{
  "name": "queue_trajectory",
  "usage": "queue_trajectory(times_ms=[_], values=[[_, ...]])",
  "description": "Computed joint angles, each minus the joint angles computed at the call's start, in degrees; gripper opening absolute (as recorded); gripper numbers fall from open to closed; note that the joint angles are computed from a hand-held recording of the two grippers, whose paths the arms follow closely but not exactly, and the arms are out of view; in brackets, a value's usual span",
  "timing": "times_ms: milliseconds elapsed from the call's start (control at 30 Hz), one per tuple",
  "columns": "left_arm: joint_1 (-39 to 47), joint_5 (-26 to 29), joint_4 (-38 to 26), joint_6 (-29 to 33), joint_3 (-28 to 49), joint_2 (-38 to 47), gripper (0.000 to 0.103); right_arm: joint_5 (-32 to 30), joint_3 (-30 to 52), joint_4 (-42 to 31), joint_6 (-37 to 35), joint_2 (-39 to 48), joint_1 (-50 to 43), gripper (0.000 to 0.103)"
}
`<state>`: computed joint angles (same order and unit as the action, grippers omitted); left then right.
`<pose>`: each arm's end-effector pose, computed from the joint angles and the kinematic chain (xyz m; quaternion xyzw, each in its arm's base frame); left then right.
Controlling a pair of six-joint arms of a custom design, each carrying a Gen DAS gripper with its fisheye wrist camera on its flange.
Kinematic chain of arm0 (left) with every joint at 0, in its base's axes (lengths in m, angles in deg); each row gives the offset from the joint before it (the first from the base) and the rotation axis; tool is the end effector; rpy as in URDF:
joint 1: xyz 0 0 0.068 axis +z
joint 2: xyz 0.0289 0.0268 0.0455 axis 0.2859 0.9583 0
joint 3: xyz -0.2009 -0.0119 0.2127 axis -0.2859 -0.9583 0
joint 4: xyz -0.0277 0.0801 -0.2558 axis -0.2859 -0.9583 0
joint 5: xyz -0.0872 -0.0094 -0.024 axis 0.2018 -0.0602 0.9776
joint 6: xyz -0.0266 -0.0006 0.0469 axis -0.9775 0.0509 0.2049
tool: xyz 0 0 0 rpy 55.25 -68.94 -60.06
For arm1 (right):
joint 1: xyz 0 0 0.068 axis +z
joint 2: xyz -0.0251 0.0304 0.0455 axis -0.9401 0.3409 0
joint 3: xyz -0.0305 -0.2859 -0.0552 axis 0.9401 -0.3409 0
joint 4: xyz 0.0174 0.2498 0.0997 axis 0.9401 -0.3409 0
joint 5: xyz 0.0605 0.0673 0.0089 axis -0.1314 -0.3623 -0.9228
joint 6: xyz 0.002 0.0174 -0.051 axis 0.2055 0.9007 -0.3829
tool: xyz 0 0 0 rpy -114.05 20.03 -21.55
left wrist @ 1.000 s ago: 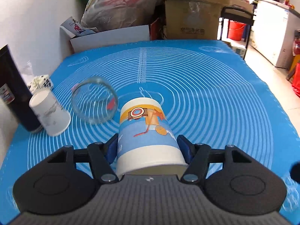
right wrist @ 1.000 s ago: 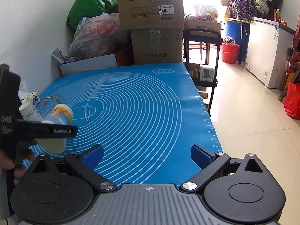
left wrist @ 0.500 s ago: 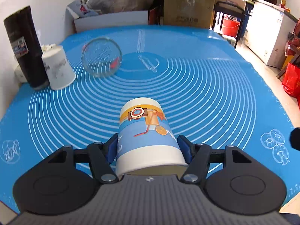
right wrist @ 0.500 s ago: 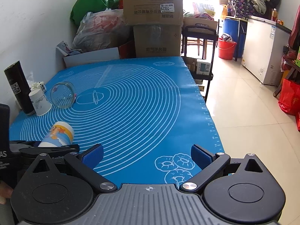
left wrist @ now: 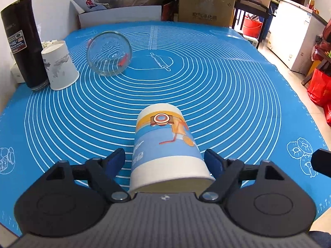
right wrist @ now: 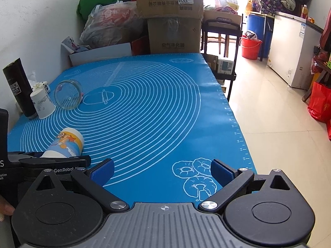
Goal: Flip cup upside down
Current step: 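Lift the paper cup with the left gripper and carry it toward the right gripper, then grasp the paper cup with the right gripper while the left gripper releases it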
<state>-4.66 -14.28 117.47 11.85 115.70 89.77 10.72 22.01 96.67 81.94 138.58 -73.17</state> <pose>0.3465 -0.1342 -0.0306 0.1469 0.9243 -0.0661 0.3460 0.2545 -0.0164 0.0056 0.1268 0.9063 -0.0057 0.4032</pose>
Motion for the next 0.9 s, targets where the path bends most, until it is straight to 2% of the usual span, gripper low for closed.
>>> queue_trajectory(times_ms=[567,900], values=[[0.0,0.2,1.2,0.6,-1.7,-2.7,0.083,-0.2,0.5,-1.0,-0.1,-0.3,0.1,0.101],[2.9,1.5,2.8,0.6,-7.3,-11.8,0.086,1.5,0.2,-4.1,0.9,-5.1,2.0,0.101]])
